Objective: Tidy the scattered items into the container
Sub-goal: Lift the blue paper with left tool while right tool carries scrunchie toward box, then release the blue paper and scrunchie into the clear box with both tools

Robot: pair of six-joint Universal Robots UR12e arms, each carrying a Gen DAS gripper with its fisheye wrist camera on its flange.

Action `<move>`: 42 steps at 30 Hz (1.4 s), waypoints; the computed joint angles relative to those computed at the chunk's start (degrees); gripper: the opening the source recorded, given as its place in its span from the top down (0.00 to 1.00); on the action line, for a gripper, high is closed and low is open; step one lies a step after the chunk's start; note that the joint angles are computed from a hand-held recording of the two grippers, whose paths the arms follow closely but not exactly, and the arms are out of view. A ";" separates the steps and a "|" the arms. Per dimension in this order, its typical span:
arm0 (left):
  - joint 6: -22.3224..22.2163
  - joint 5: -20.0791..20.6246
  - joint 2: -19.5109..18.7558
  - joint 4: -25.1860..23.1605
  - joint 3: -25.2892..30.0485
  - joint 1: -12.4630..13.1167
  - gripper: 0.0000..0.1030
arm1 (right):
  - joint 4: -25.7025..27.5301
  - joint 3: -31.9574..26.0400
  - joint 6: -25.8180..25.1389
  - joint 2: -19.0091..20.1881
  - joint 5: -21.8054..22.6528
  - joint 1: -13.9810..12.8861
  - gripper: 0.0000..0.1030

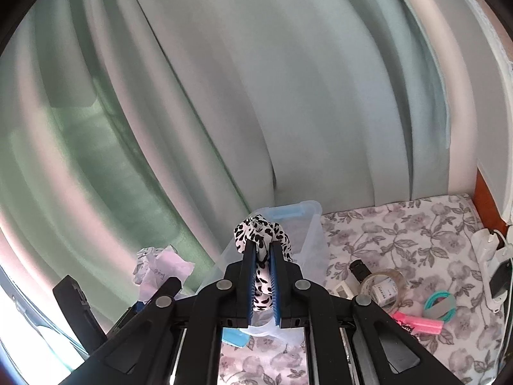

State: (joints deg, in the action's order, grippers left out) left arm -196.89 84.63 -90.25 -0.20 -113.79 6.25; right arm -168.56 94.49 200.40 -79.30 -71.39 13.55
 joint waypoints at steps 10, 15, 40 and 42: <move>-2.27 -1.15 -2.80 -0.75 0.67 1.29 0.29 | 6.70 -4.86 -2.46 4.26 0.48 2.23 0.91; -2.81 -1.71 -4.30 -1.41 1.34 1.32 0.29 | 10.03 -6.54 -2.25 6.02 0.97 2.59 0.91; -4.45 0.57 -10.41 -5.93 6.77 -1.98 0.28 | 18.60 -9.79 -4.40 10.42 3.59 2.76 0.91; -4.42 0.81 -9.47 -7.72 7.41 -2.12 0.28 | 18.80 -9.79 -4.24 10.52 3.72 2.67 0.91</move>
